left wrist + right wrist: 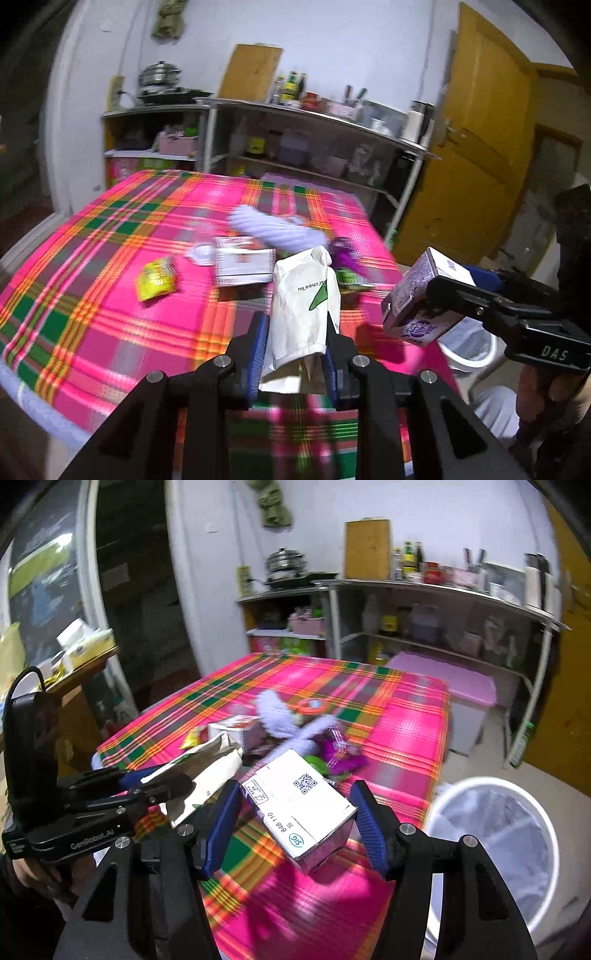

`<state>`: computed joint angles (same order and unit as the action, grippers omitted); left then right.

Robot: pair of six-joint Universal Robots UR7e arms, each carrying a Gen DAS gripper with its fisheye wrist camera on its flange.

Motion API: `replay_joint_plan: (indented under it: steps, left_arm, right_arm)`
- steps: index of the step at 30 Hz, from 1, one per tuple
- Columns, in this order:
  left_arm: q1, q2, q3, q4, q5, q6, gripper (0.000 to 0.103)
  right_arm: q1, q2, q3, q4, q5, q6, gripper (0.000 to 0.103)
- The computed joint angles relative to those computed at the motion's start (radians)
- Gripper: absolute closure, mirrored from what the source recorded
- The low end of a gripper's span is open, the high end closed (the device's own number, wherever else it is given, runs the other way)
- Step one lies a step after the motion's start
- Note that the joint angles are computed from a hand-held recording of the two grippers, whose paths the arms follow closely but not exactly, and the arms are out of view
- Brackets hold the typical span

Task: Collect trash
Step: 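Carry the paper bag and milk carton over the white trash bin with both grippers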

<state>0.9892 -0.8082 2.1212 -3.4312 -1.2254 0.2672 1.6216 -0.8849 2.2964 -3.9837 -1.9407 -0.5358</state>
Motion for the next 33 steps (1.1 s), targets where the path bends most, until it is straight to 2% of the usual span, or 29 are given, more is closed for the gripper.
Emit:
replay_joint_plan:
  steps: [10, 15, 24, 33]
  left_arm:
    - [-0.082, 0.075, -0.048, 0.067, -0.079, 0.021, 0.075]
    - [-0.114, 0.128, -0.094, 0.112, -0.11, 0.028, 0.075]
    - [-0.145, 0.234, -0.199, 0.213, -0.148, 0.024, 0.075]
    - [-0.163, 0.334, -0.312, 0.328, -0.156, 0.022, 0.075]
  right_arm:
    - [-0.093, -0.095, 0.123, -0.151, -0.04, 0.034, 0.042]
    - [-0.168, -0.135, 0.173, -0.198, -0.024, 0.06, 0.042]
    - [-0.318, -0.193, 0.218, -0.189, 0.035, 0.11, 0.041]
    - [-0.417, -0.211, 0.221, -0.132, 0.069, 0.14, 0.041]
